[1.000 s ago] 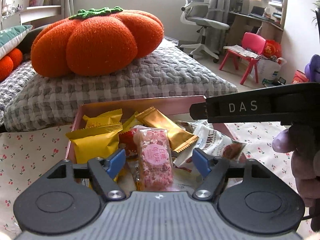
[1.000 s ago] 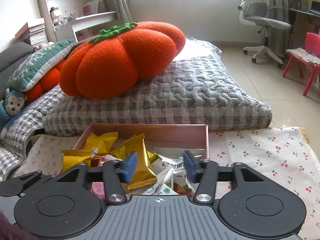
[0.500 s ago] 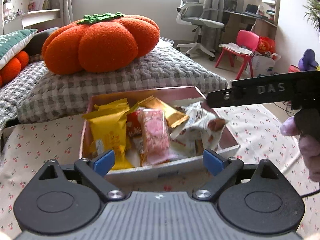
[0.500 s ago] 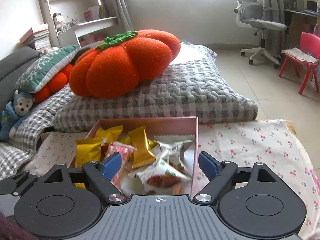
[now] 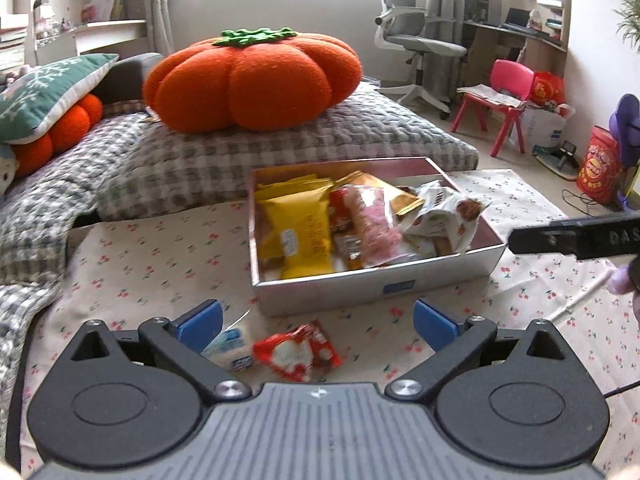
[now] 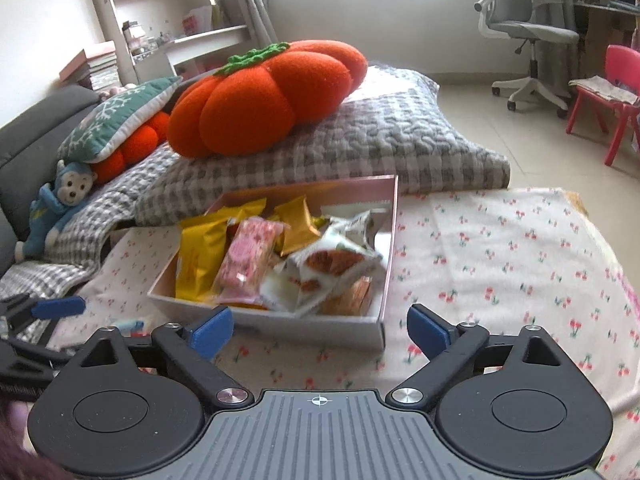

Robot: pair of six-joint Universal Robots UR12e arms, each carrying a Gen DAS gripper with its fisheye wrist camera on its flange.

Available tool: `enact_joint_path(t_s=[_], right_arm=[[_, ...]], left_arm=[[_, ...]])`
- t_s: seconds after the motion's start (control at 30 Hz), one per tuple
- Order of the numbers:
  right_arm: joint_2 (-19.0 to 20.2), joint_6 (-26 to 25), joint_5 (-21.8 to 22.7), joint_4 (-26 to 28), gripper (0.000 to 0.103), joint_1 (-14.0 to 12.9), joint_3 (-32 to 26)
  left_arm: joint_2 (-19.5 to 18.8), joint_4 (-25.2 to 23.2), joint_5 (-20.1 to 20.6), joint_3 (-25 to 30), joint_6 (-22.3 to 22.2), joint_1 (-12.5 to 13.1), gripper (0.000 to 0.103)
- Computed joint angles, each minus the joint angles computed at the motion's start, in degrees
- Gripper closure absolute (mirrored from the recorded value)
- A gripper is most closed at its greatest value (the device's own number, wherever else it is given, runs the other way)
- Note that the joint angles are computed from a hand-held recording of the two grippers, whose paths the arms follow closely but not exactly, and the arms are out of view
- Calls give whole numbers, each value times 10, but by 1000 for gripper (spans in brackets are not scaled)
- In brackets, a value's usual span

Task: Organize snacks
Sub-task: 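Withdraw both grippers from the box toward the last two snacks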

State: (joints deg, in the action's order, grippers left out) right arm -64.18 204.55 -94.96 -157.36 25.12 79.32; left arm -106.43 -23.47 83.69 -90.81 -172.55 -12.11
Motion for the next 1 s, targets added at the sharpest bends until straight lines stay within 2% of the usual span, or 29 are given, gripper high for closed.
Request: enact_joint_path(t_s=[0.17,0.4,0.67,0.83,1.0], right_arm=[[-3,-5,0,-1,7,5,15],[-2,-12,-12,-10,6,12,27],[6,-36,-13,4,6,20,23],[16,-54,0,4,6,27,13],[35,-71,23,4,5,34,-10]], left_arm=[[7,7,9,-18,8,9,1],[6,15,50,-32,61,20,1],[-16,-4,62,-10,108,36,1],[-27,-14,12,3,161,52,1],[-37,-82,-41,27,213,61,8]])
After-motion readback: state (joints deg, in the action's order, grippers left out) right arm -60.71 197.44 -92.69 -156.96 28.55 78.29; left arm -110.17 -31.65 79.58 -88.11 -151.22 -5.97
